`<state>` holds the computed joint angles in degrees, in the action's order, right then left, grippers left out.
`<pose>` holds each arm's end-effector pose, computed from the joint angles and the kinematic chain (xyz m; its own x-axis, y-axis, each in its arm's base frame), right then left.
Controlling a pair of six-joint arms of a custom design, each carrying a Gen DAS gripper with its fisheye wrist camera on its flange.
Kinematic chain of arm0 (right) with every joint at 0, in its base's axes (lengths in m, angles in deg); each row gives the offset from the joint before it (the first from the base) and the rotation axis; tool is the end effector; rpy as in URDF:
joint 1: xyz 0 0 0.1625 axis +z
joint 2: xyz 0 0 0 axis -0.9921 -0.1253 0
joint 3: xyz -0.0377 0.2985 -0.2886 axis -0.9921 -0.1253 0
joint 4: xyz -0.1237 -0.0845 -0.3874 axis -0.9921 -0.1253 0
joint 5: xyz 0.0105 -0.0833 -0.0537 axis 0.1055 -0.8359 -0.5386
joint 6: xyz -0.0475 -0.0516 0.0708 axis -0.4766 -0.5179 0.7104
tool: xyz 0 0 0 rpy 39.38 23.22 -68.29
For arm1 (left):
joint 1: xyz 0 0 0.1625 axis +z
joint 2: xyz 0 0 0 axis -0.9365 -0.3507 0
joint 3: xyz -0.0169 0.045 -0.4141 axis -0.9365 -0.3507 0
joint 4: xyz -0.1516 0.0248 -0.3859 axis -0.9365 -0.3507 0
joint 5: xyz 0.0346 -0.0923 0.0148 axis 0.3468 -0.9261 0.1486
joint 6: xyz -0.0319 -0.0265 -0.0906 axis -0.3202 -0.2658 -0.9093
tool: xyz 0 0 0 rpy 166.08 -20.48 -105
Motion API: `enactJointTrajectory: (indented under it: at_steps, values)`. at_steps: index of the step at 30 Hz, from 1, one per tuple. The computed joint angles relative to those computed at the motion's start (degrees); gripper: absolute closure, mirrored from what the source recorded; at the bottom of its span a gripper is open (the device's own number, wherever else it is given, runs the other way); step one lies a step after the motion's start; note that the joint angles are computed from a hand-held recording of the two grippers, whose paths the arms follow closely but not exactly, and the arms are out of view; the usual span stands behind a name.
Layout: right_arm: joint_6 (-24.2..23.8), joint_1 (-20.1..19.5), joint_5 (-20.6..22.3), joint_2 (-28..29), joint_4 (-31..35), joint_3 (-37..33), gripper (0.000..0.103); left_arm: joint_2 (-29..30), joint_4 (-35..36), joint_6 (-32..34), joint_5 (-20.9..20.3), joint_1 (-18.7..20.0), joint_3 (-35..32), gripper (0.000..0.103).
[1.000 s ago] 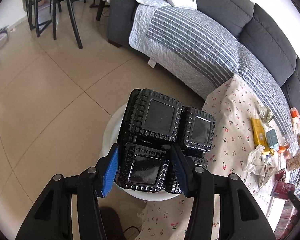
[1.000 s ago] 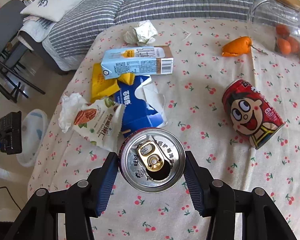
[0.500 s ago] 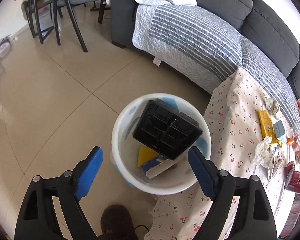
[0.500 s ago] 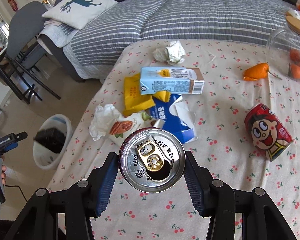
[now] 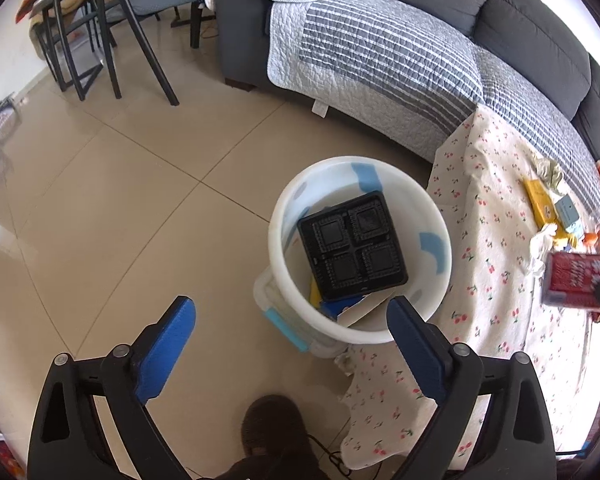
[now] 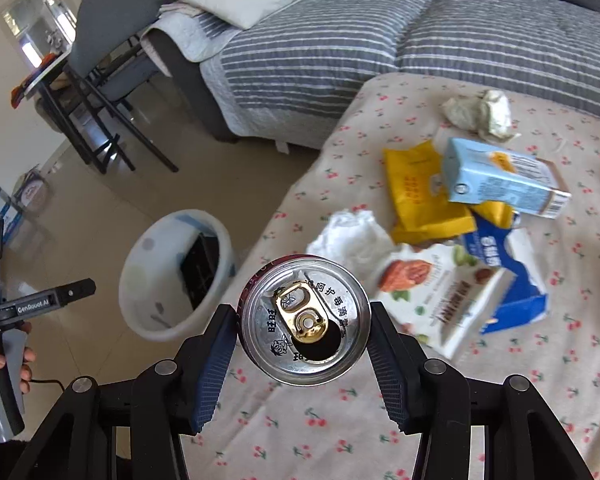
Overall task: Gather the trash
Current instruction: 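Drop the black tray into the bucket with the left gripper while the right gripper drops the red can in, then grasp the white snack bag with the left gripper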
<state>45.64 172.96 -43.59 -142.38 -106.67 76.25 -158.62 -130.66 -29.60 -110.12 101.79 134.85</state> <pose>0.1153 -0.3961 0.3099 -0.8615 -0.3613 0.3569 -0.4707 0.8318 -0.2942 -0.2076 -0.3749 0.1308 -0.6973 -0.3465 -0.6274 0.0604 0.8438 -0.5332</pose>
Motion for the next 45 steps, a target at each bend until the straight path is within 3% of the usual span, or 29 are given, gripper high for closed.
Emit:
enactJointTrajectory:
  at_steps: [11, 19, 20, 21, 27, 33, 38, 45]
  values:
    - [5.1, 4.1, 2.4, 17.2, -10.2, 0.0, 0.046, -1.2, 1.6, 2.0, -0.7, -1.0, 1.0, 0.004]
    - [8.9, 3.9, 5.5, 22.7, -11.9, -1.0, 0.044, -0.2, 1.6, 3.1, -0.8, -0.8, 0.3, 0.004]
    - [9.9, 3.7, 5.8, 22.6, -11.1, -1.2, 0.038, 0.0, 1.5, 3.2, -0.8, -0.8, 0.2, 0.004]
    - [10.9, 3.8, 5.6, 22.3, -10.6, -1.2, 0.031, 0.3, 1.4, 3.4, -0.8, -0.8, 0.0, 0.004]
    - [9.3, 4.1, 3.8, 16.3, -9.4, 0.2, 0.027, 2.2, -0.3, 5.4, -1.3, -1.1, -1.0, 0.004]
    - [8.2, 1.9, -2.6, 7.1, -7.1, 2.1, 0.021, 6.2, -3.6, 8.7, -2.2, -1.4, -3.1, 0.004]
    - [6.5, -2.8, -6.2, -1.4, -1.1, 1.6, 0.020, 13.1, -8.6, 15.0, -3.6, -1.6, -7.5, 0.004]
    - [2.0, -11.5, -9.2, -10.3, 1.0, -0.6, 0.016, 25.3, -16.9, 26.1, -5.2, -1.9, -16.1, 0.004]
